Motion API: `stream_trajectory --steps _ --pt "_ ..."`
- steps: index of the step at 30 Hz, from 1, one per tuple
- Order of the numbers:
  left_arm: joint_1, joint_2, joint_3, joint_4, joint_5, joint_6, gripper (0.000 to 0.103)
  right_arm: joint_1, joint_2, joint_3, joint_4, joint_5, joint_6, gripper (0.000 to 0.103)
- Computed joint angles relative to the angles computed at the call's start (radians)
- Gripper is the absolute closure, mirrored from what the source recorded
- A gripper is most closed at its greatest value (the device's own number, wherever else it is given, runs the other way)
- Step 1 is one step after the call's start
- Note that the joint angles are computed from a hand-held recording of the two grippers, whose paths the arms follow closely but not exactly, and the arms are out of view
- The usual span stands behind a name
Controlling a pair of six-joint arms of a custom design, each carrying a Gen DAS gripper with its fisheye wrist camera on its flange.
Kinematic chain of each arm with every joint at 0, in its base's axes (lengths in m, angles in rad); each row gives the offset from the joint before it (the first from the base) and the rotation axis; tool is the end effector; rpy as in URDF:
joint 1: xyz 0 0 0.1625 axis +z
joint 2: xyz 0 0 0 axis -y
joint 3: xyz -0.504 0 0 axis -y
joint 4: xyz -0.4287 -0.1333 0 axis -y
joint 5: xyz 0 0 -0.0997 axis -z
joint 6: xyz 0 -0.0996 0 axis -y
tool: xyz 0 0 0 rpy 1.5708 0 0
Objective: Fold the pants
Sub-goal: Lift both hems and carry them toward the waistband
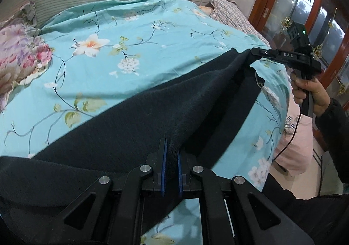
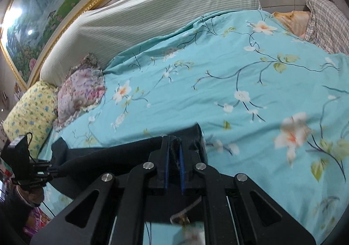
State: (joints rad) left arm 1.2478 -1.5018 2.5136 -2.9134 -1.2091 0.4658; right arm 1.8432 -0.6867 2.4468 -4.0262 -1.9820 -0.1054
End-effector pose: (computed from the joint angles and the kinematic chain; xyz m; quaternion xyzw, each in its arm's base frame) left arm 0.0371 -0.4202 0.2461 0.3455 0.9072 -0.1489 0.1885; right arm 0.2095 -0.4026 0.0548 0.1045 -0.9171 0.3484 0.1635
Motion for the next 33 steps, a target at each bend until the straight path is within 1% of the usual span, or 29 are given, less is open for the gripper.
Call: stream_trajectory --steps 2,6,10,16,18,20,21,22,23,24,25,26,28,30,31,33 --pt "0.001 0.0 0.015 -0.015 0.001 0.006 0.097 0.002 0.014 0.016 -0.024 -0.015 -0.004 0.094" --pt "0.009 0.006 0.033 -0.036 -0.003 0.018 0.096 -0.021 0.043 0.044 -0.069 -0.018 0.004 0.094" --pt "0.019 0.026 0.047 -0.057 0.003 0.024 0.096 -0.028 0.061 0.056 -0.089 -0.034 0.006 0.094" --pt "0.036 0.046 0.066 -0.091 -0.002 0.025 0.095 -0.005 0.075 0.063 -0.105 -0.081 -0.004 0.094" --pt "0.039 0.052 0.068 -0.088 0.002 0.02 0.091 -0.004 0.075 0.066 -0.099 -0.091 0.003 0.094" --pt "0.049 0.052 0.063 -0.058 -0.012 0.012 0.081 0.0 0.076 0.067 -0.087 -0.097 0.016 0.094" --pt "0.052 0.049 0.066 -0.053 -0.021 0.01 0.079 0.003 0.074 0.07 -0.084 -0.101 0.03 0.09" --pt "0.054 0.045 0.072 -0.055 -0.023 0.01 0.072 0.007 0.071 0.073 -0.081 -0.108 0.036 0.082" --pt "0.053 0.039 0.081 -0.061 -0.024 0.008 0.066 0.023 0.069 0.071 -0.07 -0.142 0.049 0.075" --pt "0.053 0.032 0.089 -0.066 -0.027 0.004 0.065 0.043 0.071 0.068 -0.068 -0.185 0.06 0.061" --pt "0.053 0.021 0.095 -0.066 -0.03 -0.005 0.063 0.058 0.076 0.068 -0.081 -0.209 0.063 0.054" --pt "0.057 0.007 0.099 -0.061 -0.034 -0.02 0.062 0.07 0.077 0.073 -0.107 -0.211 0.061 0.054" --pt "0.061 -0.019 0.102 -0.051 -0.037 -0.052 0.062 0.084 0.075 0.084 -0.148 -0.185 0.068 0.054" --pt "0.058 -0.05 0.109 -0.062 -0.013 -0.095 0.057 0.102 0.078 0.083 -0.175 -0.155 0.07 0.054" --pt "0.055 -0.062 0.111 -0.068 0.001 -0.114 0.054 0.109 0.081 0.079 -0.173 -0.141 0.071 0.054" --pt "0.059 -0.092 0.107 -0.077 0.016 -0.161 0.053 0.125 0.09 0.063 -0.158 -0.104 0.068 0.054"
